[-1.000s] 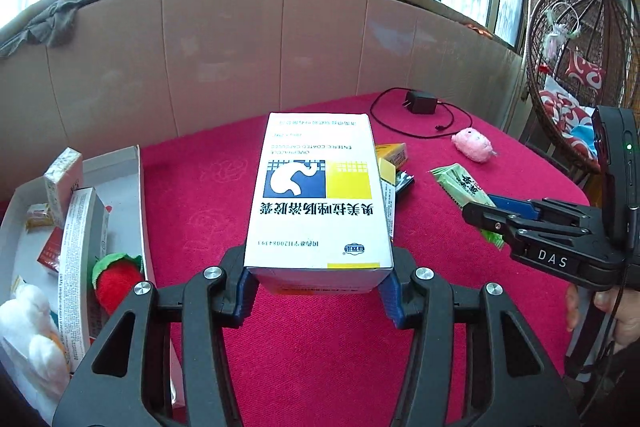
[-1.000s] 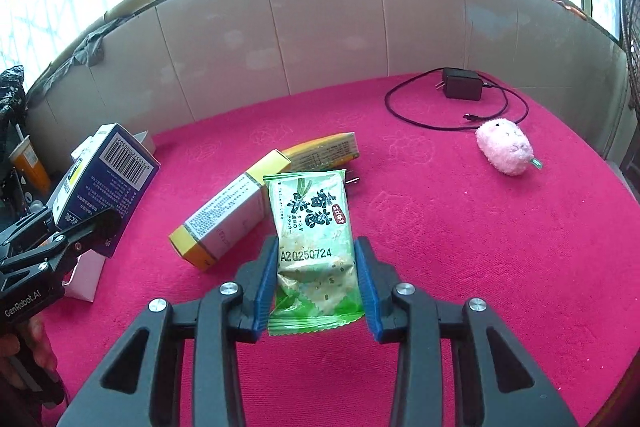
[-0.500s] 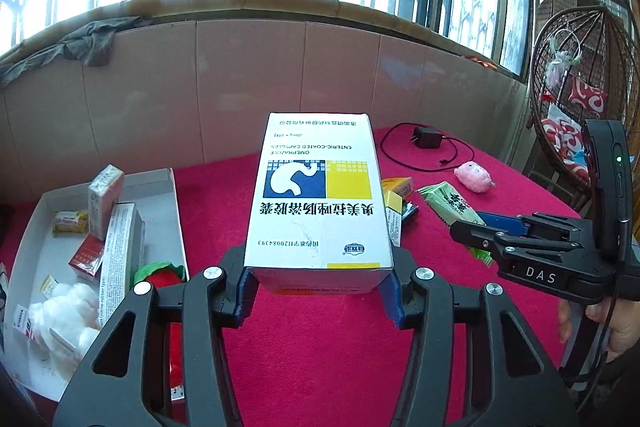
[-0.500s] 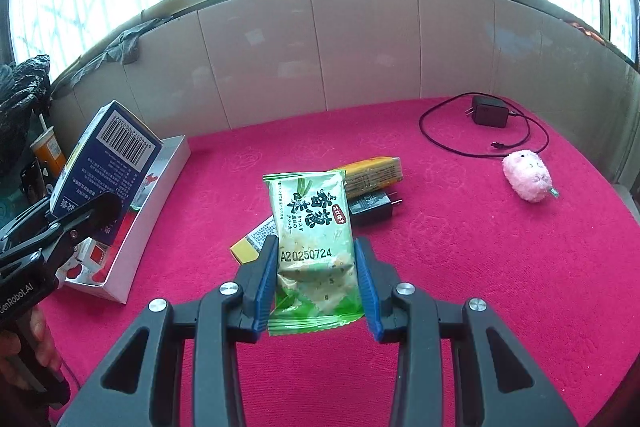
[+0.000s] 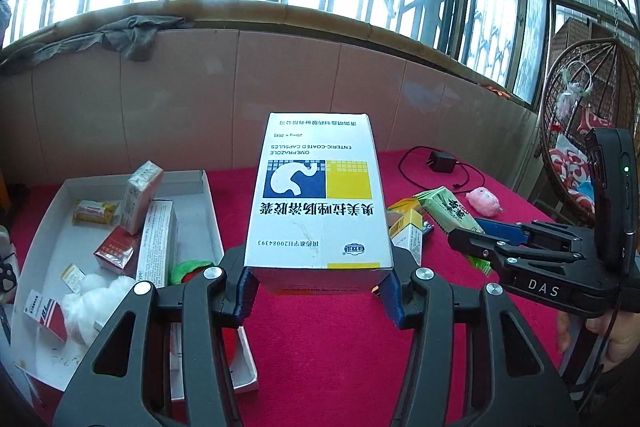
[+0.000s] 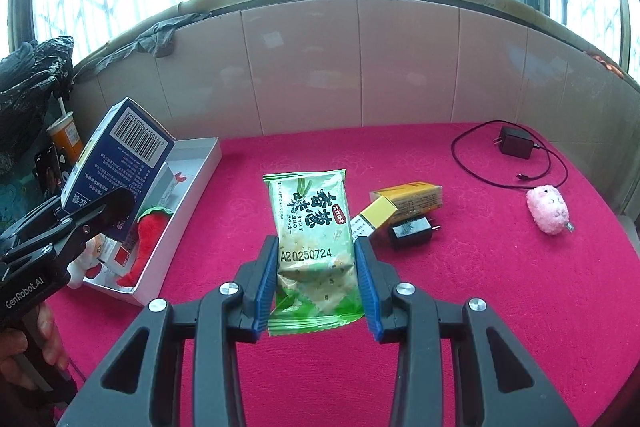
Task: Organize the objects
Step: 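Lift both items and carry them over the white tray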
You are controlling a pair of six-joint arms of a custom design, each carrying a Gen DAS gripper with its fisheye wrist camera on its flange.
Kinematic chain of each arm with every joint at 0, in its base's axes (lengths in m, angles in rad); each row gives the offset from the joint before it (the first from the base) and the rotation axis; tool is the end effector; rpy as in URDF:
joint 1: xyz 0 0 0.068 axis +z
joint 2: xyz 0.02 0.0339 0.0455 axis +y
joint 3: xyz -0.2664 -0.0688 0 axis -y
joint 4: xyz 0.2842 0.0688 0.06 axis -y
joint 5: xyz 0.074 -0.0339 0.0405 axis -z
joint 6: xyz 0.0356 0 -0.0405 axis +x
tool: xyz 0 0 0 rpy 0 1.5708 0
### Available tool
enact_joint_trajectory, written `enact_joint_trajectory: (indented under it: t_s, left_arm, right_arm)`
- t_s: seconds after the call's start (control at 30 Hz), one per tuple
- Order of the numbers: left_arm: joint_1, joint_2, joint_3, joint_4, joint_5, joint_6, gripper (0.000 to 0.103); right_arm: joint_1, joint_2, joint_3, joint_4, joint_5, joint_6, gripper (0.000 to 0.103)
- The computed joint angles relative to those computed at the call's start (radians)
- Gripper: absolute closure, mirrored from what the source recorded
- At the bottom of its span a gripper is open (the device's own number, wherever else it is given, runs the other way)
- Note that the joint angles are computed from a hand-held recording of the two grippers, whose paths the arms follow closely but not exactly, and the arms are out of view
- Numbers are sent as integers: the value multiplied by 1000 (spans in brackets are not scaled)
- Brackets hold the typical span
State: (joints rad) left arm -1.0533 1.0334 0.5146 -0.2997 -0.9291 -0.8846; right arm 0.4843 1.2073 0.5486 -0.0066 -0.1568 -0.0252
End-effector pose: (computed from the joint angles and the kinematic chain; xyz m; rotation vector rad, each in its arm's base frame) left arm 0.1362 -0.1817 0.1840 -0.2243 2.0116 -0.0831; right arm 0.2387 0.1319 0.1686 -0.6528 2.1642 0.4228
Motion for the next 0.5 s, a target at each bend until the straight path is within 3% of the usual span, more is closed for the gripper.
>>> enact_joint_trajectory:
  t_s: [0.5]
  left_arm:
    - [-15, -264, -83, -229, -100, -136, 53]
  right_arm:
    - [223, 52, 82, -3, 101, 14, 66]
